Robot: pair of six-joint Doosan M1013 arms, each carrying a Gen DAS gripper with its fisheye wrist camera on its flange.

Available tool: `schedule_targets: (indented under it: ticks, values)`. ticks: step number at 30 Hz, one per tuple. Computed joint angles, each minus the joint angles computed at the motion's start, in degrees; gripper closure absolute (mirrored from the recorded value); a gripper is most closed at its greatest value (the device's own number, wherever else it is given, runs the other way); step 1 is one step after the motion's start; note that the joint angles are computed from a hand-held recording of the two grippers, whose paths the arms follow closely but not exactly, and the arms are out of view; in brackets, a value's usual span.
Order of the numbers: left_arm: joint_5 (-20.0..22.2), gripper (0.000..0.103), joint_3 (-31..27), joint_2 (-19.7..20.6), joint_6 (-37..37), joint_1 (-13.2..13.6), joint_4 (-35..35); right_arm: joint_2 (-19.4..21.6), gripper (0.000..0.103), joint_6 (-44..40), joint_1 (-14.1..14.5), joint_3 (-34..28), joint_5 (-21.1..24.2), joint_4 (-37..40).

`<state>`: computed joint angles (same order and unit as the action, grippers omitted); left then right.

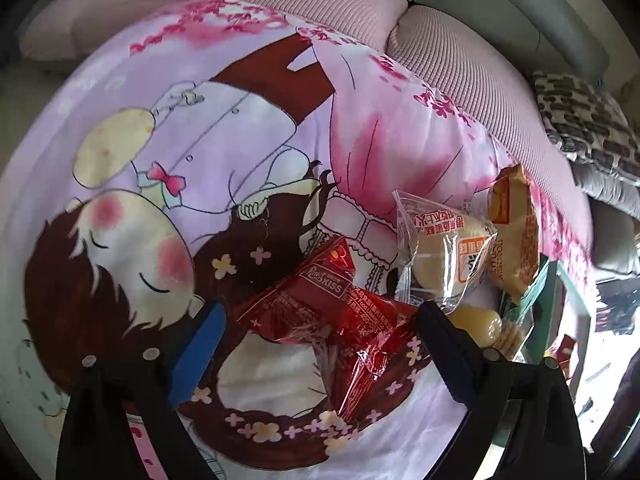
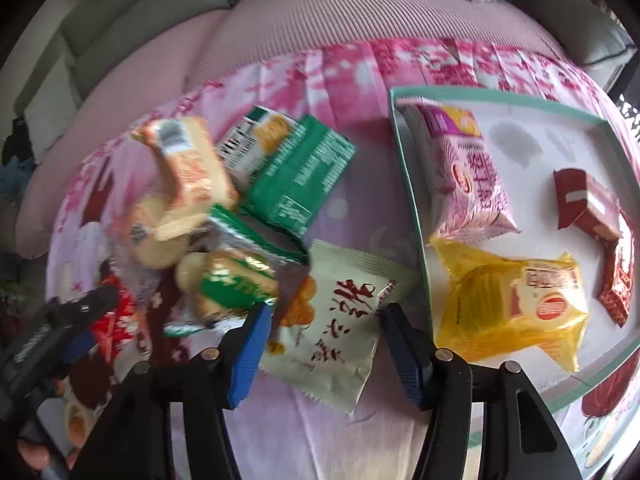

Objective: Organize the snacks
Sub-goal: 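Grasp the red candy bag with left tool while right tool grasps cookie packet, then place both snacks into the tray and open both tools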

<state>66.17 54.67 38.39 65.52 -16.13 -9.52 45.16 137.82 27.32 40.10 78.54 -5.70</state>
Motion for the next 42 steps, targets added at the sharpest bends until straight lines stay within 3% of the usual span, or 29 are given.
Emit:
schedule_targets:
  ticks: [7, 13, 15, 16, 17, 24, 31, 42]
  values:
    - [0.00, 0.011, -0.71, 0.83, -0.55, -0.25, 0.63, 1.76, 0.044, 0.51, 0.30, -2.03, 2.22, -1.73]
    - [0.23, 0.018, -1.74, 1.52, -0.86, -0.46, -0.06, 1.78, 0.047, 0.47, 0.68, -1.86, 2.06, -3.08]
    - [-0.45, 0.025, -1.37, 1.21, -0.94, -0.31, -0.53, 1.53, 0.049, 0.67, 0.79, -1.46, 1.40, -3.33]
    - [-1.03, 0.042, -0.94, 0.92, -0.57, -0.15, -1.36, 1.44, 0.049, 0.45, 0.70, -1.66, 1.51, -3.41]
    - [-1.58, 0.043, -0.62, 0.72, -0.09, 0.09, -3.13, 1.36, 0.049, 0.39, 0.77, -1.61, 1.39, -3.56]
    - [-2.37, 0.045, -0.64, 0.26, -0.99, -0.27, -1.62, -0.41, 0.049, 0.23, 0.95, 0.09, -1.09, -4.00]
    - [-6.03, 0.045, 2.66, -3.11, -0.38, -0.20, -1.06, -3.50, 0.049, 0.42, 1.17, 3.32, -5.44, -4.81]
    - [-8.43, 0.045, 0.79, -4.00, 5.11, -3.25, -0.04, -7.08, 0.049, 2.99, 0.37, 8.23, -10.05, -7.28]
